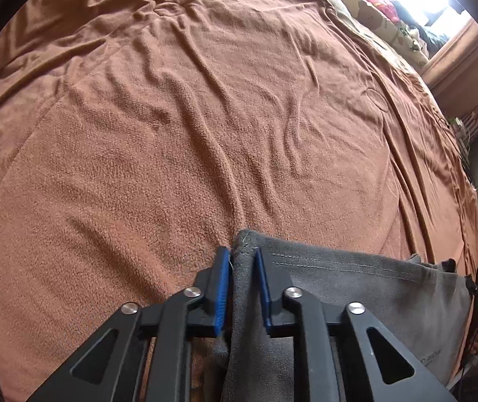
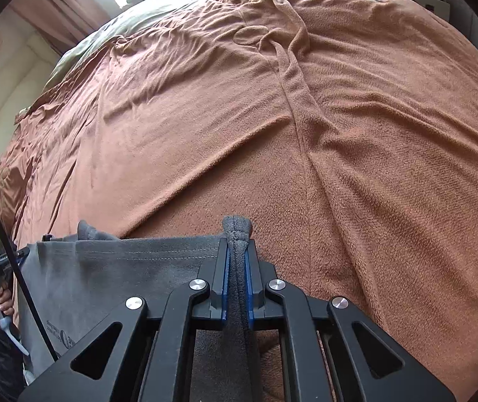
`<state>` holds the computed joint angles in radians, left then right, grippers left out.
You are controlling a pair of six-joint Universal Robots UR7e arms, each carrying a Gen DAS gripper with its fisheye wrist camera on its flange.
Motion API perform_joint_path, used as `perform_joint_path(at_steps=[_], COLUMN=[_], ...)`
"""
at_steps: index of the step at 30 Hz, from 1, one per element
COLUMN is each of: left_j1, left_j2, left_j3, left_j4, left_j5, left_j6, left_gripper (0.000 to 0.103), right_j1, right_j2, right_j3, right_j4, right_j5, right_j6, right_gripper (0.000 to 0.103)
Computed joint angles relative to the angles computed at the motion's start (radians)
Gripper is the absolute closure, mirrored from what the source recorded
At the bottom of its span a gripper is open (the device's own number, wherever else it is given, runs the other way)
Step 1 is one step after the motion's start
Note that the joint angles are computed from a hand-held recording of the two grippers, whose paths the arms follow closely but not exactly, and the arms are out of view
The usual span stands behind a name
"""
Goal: Fold small clothes
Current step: 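Grasp the folded shirt's edge again with both tools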
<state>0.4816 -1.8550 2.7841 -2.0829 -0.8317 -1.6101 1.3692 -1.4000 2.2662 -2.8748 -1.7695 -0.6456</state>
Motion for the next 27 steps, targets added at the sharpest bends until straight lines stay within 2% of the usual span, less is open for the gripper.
perform_joint_path(at_steps=[4,9,13,18,27], left_j1=[-0.059,-0.134,-0.152,-0.100,0.068], left_j2=[-0.007,-0.099,-0.127,-0.070,0.118], left_j3=[-0.025,-0.044,-0.056,-0.058,-0.054], left_j4=[0.109,0.289,0.367,0.306,0.035], left_j5=[0.029,0.057,0.072,0.094,0.093], left_j6=[-0.040,-0.149,-0.198,-0.163,0.018], left_gripper=[0.097,0.097,0.097,0.097,0.096], right_j1=[0.012,0.009,0.016,0.022,0.023], right_j2=[-0.019,-0.054,-0.064,-0.029,0.093], right_j3=[0.015,0.025,0.025,0.011,-0.040], right_j4=[-0.035,-0.042,-0.048,-0.083,-0.102], right_j5=[0.007,0.043,0.058,0.049,-0.059], right_j6=[-0.025,-0.033,-0.042,-0.040,0.001], right_gripper=[0.100,0.100,0.100,0.100,0.100])
